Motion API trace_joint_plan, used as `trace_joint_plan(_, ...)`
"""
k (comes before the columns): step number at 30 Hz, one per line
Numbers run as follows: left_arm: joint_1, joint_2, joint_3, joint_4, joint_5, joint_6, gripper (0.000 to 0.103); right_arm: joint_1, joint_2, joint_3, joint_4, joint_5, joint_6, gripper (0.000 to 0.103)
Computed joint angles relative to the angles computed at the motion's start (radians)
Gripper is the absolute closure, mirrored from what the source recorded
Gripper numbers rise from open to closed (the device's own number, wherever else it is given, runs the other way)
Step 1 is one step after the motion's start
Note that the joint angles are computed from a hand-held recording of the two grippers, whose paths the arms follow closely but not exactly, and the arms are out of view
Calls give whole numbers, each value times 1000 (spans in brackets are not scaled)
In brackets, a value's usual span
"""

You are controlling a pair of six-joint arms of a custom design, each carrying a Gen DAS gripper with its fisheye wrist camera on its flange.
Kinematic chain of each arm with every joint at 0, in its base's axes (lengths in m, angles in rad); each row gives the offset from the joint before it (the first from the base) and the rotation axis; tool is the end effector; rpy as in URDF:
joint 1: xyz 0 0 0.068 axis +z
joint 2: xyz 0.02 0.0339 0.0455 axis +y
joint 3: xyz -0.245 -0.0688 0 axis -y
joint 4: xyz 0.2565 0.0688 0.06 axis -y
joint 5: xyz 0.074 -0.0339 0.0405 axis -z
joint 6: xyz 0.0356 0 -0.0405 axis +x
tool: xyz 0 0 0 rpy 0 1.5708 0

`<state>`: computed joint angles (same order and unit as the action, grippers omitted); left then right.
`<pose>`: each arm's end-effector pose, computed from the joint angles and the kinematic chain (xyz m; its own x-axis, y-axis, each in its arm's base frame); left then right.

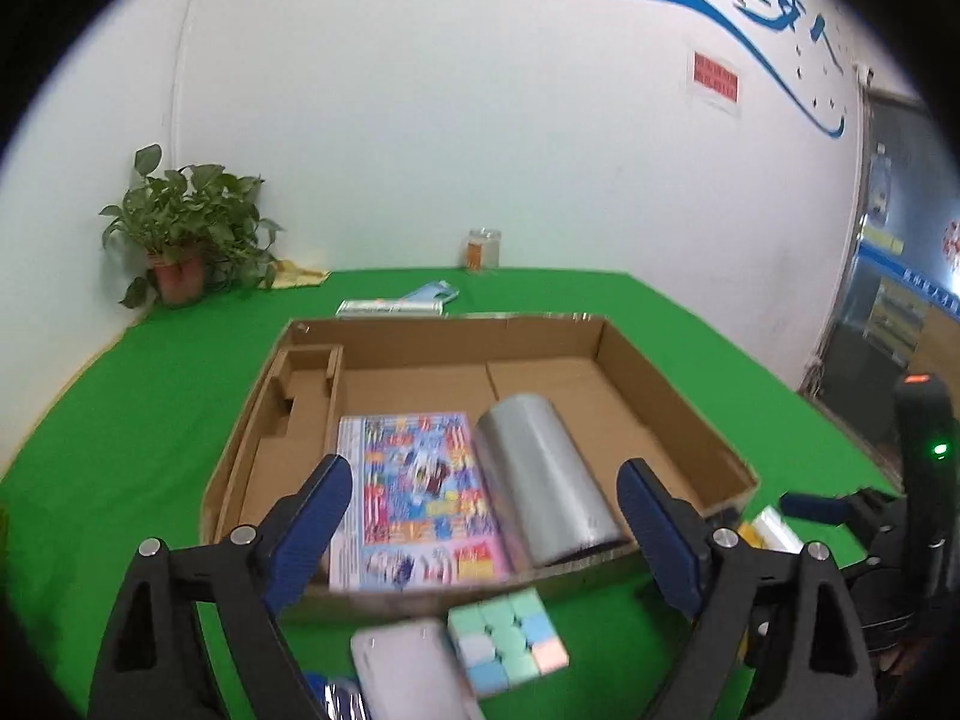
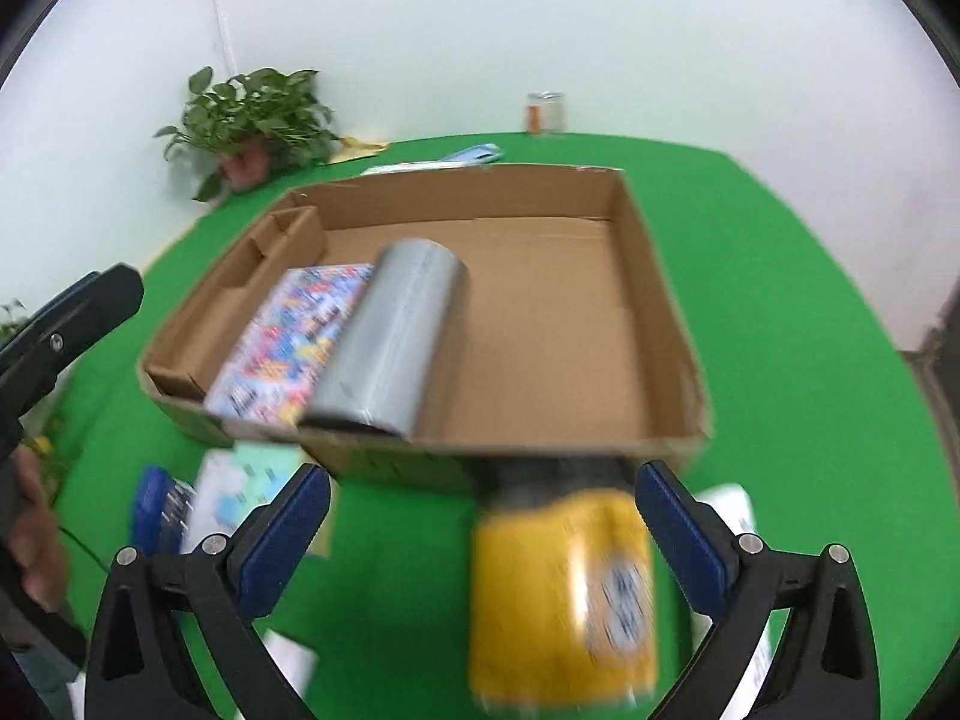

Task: Organize rigid objects
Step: 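Open both tools and withdraw from the cylinder, then grasp the yellow-labelled jar with the right tool while the left tool grips it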

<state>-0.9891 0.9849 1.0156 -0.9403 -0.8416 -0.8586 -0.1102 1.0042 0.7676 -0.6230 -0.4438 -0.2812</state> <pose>0.1316 -0.1517 0.3084 -0.5143 -0.1357 -0.8468 -0.1289 0.9884 -0.0802 0.2215 -0.0091 0.2380 -0.6737 -0.1776 -0.7174 -0.3812 0.9151 0.1314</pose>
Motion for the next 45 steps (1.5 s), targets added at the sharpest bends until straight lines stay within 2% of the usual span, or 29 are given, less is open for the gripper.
trace_joint_plan(2, -46, 11, 4, -52, 0, -82, 13, -45, -93, -56, -29, -17, -11, 1)
trace_joint_plan(4, -81, -2, -12, -57, 34, -113, 14, -99, -142, -82, -57, -64, -46, 2)
trace_joint_plan(6, -127, 27, 14, -102, 24, -155, 31, -105, -223, -116, -76, -65, -43, 5)
trace_joint_plan(8, -150, 53, 34, -115, 50, -164, 98, -137, -282, -131, -120, -77, -79, 20)
trace_joint_plan(9, -136, 40, 24, -95, 94, -153, 99, -162, -292, -132, -137, -89, -104, 37)
trace_joint_plan(10, -141, 39, 26, -98, 104, -170, 99, -162, -307, -136, -146, -70, -112, 63)
trace_joint_plan(11, -160, 48, 38, -110, 80, -186, 99, -152, -340, -149, -150, -16, -115, 72)
trace_joint_plan(12, -182, 59, 49, -119, 52, -202, 98, -140, -324, -132, -148, 1, -117, 74)
trace_joint_plan(13, -196, 71, 65, -133, 31, -217, 82, -164, -315, -122, -164, -25, -145, 74)
trace_joint_plan(14, -208, 90, 83, -152, 25, -239, 40, -195, -314, -118, -182, -65, -165, 74)
trace_joint_plan(15, -216, 97, 92, -171, 21, -270, 18, -235, -307, -108, -201, -114, -189, 66)
trace_joint_plan(16, -233, 99, 93, -181, 2, -305, 4, -269, -303, -104, -219, -157, -211, 41)
trace_joint_plan(18, -257, 85, 85, -174, -17, -344, 4, -349, -274, -84, -256, -270, -268, 11)
trace_joint_plan(19, -247, 81, 82, -159, 8, -331, 4, -400, -257, -74, -282, -338, -305, 9)
trace_joint_plan(23, -223, 66, 58, -142, 77, -358, 4, -479, -157, -30, -380, -424, -444, 9)
trace_joint_plan(26, -218, 43, 30, -129, 121, -388, 4, -508, -79, -13, -417, -422, -517, 9)
trace_joint_plan(29, -198, 3, -14, -63, 198, -362, 4, -521, 33, 14, -471, -403, -609, 9)
trace_joint_plan(32, -145, -55, -98, 79, 335, -316, 4, -488, 65, -11, -416, -339, -570, 10)
trace_joint_plan(35, -85, -60, -152, 178, 465, -305, 4, -445, 137, -11, -364, -305, -501, 17)
trace_joint_plan(38, -65, -39, -176, 236, 527, -299, 4, -387, 169, -24, -305, -260, -421, 28)
trace_joint_plan(40, -60, -29, -183, 259, 547, -298, 4, -366, 188, -24, -300, -262, -409, 29)
trace_joint_plan(42, -57, -29, -194, 280, 566, -303, 4, -335, 133, -57, -271, -233, -397, 30)
trace_joint_plan(45, -42, -42, -221, 324, 613, -308, 4, -271, -30, -131, -266, -143, -422, 30)
